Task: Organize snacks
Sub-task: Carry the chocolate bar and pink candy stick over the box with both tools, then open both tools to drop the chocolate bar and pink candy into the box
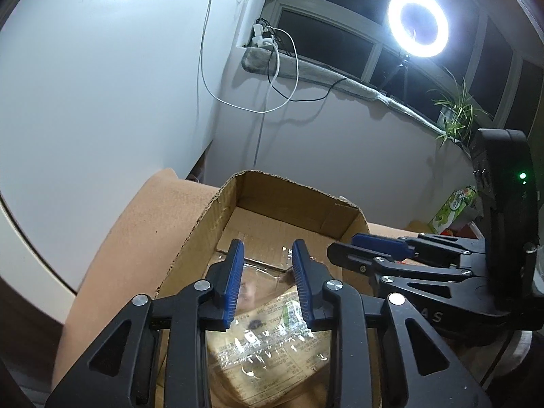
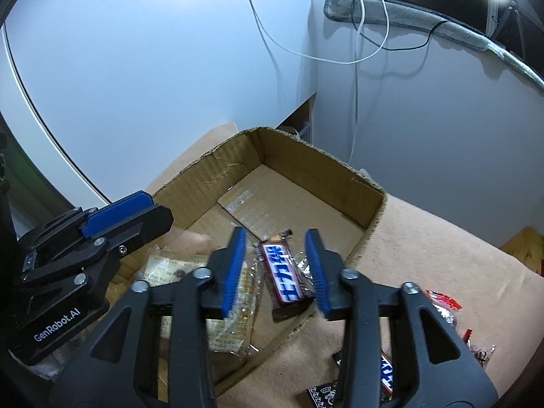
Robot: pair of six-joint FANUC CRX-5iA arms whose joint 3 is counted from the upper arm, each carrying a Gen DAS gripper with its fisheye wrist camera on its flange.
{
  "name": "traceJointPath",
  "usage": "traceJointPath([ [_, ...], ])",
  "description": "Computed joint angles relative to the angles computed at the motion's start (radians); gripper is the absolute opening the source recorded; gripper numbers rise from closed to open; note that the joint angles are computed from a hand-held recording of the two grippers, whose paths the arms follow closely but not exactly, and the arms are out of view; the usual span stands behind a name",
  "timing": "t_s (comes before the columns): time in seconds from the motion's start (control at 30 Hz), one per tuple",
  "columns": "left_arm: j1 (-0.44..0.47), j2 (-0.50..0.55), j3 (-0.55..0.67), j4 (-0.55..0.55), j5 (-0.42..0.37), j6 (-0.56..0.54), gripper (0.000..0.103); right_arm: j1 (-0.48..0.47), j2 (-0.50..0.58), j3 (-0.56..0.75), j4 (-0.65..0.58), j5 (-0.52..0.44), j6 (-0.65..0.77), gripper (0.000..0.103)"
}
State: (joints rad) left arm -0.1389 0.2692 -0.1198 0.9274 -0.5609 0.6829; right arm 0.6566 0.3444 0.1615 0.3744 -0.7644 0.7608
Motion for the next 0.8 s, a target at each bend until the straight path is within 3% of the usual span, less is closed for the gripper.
traceJointPath([
  [0.33,-0.012,-0.041,-0.050,0.099,0.013,-0.091,0.028,0.014,-0.079,-0.088,0.072,0.008,-0.065,0.042],
  [0.6,-0.040,-0.094,-0.116,0.225,-0.017,-0.226,0.028,0.037,-0.230,-0.255,0.176,0.010,-0.181,0.042],
  [0.8,-0.069,-0.111,-0.137,0.232,-0.064,-0.278,0.028,0.060,-0.363,-0.398,0.254,-0.011,-0.298,0.042],
])
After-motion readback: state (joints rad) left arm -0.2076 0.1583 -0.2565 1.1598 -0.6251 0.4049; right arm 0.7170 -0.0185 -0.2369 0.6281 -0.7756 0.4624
